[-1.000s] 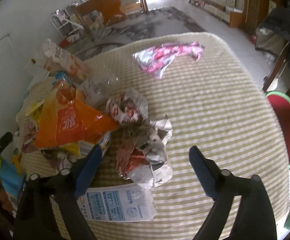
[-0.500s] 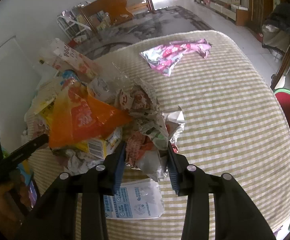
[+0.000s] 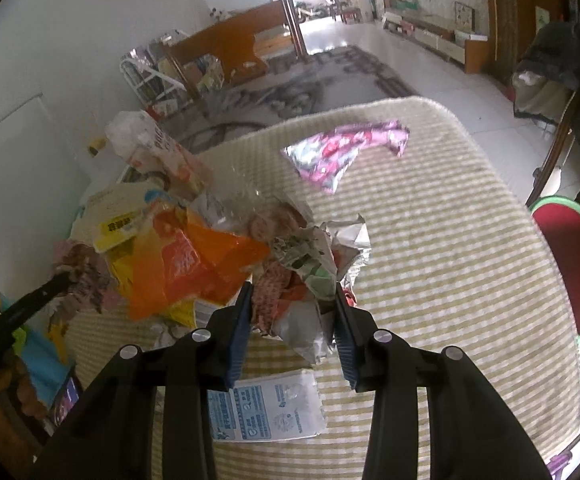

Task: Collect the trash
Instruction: 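Grasp the brown snack wrapper with the left tool while the right tool grasps crumpled paper, then carry both held items over the red bin and open both tools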

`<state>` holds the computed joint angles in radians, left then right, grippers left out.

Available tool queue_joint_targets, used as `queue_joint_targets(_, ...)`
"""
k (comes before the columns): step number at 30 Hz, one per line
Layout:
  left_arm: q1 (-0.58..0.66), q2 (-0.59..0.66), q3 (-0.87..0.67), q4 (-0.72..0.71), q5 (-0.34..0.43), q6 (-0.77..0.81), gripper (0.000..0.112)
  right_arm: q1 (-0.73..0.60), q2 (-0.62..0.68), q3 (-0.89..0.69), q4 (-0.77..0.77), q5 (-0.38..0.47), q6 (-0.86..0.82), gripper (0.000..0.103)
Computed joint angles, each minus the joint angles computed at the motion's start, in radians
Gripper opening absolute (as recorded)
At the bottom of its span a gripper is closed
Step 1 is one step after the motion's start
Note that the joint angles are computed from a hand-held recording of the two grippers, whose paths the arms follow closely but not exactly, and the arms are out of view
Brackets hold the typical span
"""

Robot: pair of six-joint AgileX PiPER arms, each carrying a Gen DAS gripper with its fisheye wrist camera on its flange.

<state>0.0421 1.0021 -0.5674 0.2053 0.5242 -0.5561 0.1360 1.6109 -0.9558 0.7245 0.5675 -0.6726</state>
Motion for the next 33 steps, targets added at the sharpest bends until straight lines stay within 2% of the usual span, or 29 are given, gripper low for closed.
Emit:
queue_joint_targets(5, -0.234, -0.041, -0.076, 0.317, 0.061, -0.334, 0.028, -0.037, -0.038, 0.007, 0.02, 0.0, -0.024, 0.037)
queue_joint_targets(7, -0.292, -0.023, -0.112, 0.371, 0.063, -0.391, 0.028, -0.065, -0.055, 0.009, 0.032, 0.007, -0.043, 0.037)
queue_joint_targets(14, -0.516, 0.168, -0.278, 0.533, 0.032, -0.578, 0.028, -0.22, -0.068, -0.015, 0.081, 0.078, -0.14, 0.037)
queue_joint_targets(18, -0.613, 0.304, -0.376, 0.603, 0.026, -0.672, 0.028, -0.329, -0.013, -0.073, 0.101, 0.129, -0.21, 0.037)
queue_joint_targets(23, -0.696, 0.491, -0.538, 0.544, -0.001, -0.66, 0.028, -0.46, 0.108, -0.209, 0.078, 0.201, -0.225, 0.037)
queue_joint_targets(27, -0.736, 0.68, -0.72, 0.391, -0.045, -0.544, 0.028, -0.558, 0.226, -0.358, 0.03, 0.255, -0.197, 0.038)
queue_joint_targets(30, -0.769, 0.839, -0.897, 0.252, -0.033, -0.417, 0.028, -0.63, 0.305, -0.463, -0.01, 0.291, -0.172, 0.038)
queue_joint_targets(33, -0.798, 0.98, -1.081, 0.121, 0.01, -0.296, 0.028, -0.69, 0.378, -0.568, -0.044, 0.328, -0.143, 0.038)
